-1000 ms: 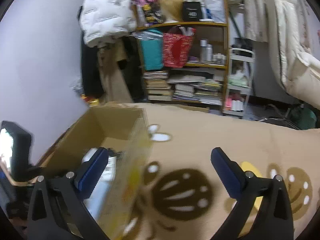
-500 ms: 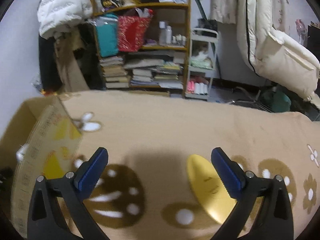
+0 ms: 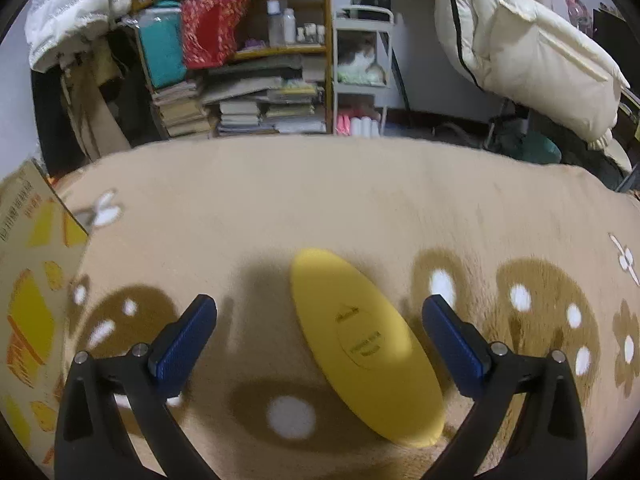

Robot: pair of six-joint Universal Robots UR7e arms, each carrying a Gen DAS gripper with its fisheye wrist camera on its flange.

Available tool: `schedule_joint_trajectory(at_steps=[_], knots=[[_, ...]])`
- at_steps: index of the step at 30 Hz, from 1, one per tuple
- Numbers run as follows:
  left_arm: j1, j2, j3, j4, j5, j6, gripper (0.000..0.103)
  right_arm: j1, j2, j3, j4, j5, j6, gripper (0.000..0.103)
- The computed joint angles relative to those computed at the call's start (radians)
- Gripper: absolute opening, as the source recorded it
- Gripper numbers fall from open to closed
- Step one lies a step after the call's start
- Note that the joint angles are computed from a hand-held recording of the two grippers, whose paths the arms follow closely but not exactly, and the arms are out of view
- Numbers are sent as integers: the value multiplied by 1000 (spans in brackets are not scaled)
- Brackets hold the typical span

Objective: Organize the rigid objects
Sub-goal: 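Grasp the yellow oval object on the carpet with the right tool, then carry the yellow oval object into the box and release it upright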

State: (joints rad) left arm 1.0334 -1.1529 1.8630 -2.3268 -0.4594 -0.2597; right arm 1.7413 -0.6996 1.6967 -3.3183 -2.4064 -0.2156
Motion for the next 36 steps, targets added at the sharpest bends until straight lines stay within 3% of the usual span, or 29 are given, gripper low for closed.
schedule_joint_trajectory(at_steps=[5, 8, 11, 15, 20, 30, 36], knots=[[0, -1, 1, 0, -1, -1, 28, -19, -16, 18, 30, 0, 56, 103], [0, -1, 1, 0, 0, -1, 28, -39, -29, 31, 75, 1, 123, 90], [0, -1, 1, -1, 0, 1, 28, -39, -26, 37, 56, -2, 120, 87], [0, -2, 1, -1, 0, 2, 27, -36, -28, 38, 63, -2, 112, 73], [0, -2, 2, 2, 0, -2, 28, -30, -36, 45, 58, 7, 121, 62], [0, 2, 0, 6, 0, -4, 28, 7, -44, 53, 28, 67, 159, 60], [0, 2, 0, 6, 2, -3, 28, 50, -26, 35, -15, 105, 115, 60]])
